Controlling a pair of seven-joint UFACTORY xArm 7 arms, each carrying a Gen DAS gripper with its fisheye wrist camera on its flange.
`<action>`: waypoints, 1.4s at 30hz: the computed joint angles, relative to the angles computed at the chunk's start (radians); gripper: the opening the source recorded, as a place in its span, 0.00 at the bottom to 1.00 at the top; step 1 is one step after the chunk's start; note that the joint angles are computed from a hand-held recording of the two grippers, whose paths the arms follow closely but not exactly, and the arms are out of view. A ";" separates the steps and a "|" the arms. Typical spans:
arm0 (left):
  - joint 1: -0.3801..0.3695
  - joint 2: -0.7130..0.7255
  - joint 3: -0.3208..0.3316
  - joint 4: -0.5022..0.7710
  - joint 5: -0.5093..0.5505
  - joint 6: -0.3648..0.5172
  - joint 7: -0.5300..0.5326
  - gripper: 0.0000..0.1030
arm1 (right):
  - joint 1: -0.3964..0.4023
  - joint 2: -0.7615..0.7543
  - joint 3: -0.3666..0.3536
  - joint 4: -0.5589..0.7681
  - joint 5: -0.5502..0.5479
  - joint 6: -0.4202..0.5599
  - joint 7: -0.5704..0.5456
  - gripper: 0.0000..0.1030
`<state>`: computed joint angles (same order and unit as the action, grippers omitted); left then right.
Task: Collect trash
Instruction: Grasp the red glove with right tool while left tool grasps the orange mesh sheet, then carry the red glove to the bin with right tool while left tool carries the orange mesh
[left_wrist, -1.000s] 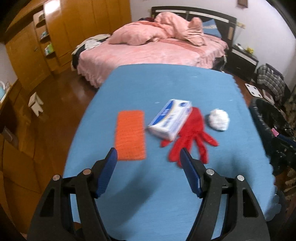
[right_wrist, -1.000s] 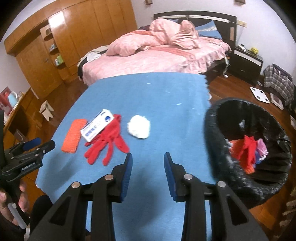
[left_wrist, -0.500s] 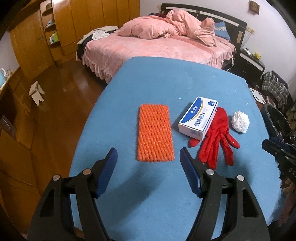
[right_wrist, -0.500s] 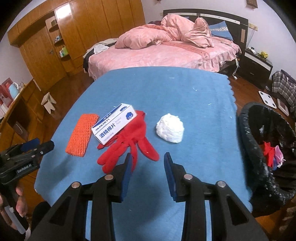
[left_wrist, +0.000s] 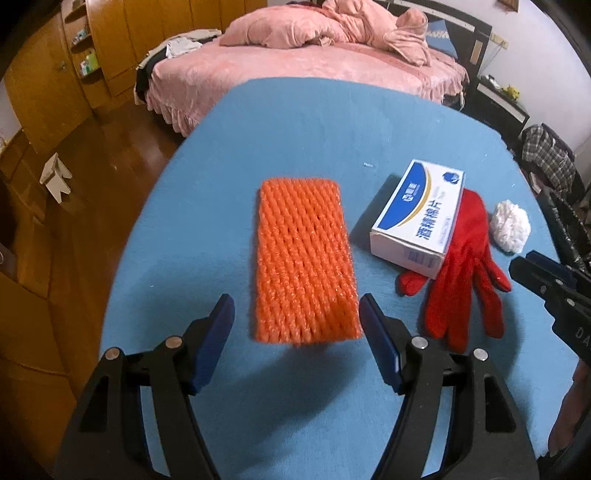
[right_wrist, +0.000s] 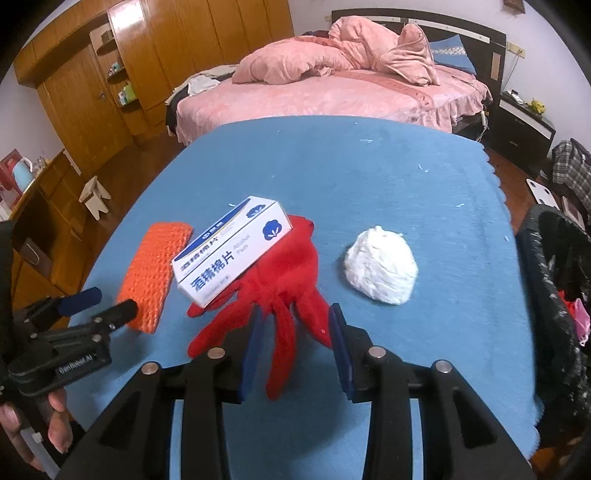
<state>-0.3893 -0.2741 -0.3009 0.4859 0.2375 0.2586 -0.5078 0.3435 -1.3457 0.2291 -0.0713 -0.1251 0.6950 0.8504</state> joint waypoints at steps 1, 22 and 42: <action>0.004 0.020 -0.002 0.008 0.006 -0.006 0.000 0.66 | -0.019 0.044 0.000 0.000 -0.005 -0.044 0.000 0.35; -0.024 0.107 0.041 0.018 0.075 -0.084 -0.024 0.28 | -0.081 0.369 -0.009 0.012 -0.032 -0.329 -0.017 0.13; -0.040 -0.113 -0.007 0.001 -0.034 0.071 -0.013 0.17 | 0.001 -0.089 -0.050 0.025 0.054 0.055 -0.115 0.08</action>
<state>-0.4297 -0.3872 -0.3083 0.4874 0.2030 0.3294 -0.5210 0.3446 -1.4347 0.1791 -0.0466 -0.0709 0.7502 0.7353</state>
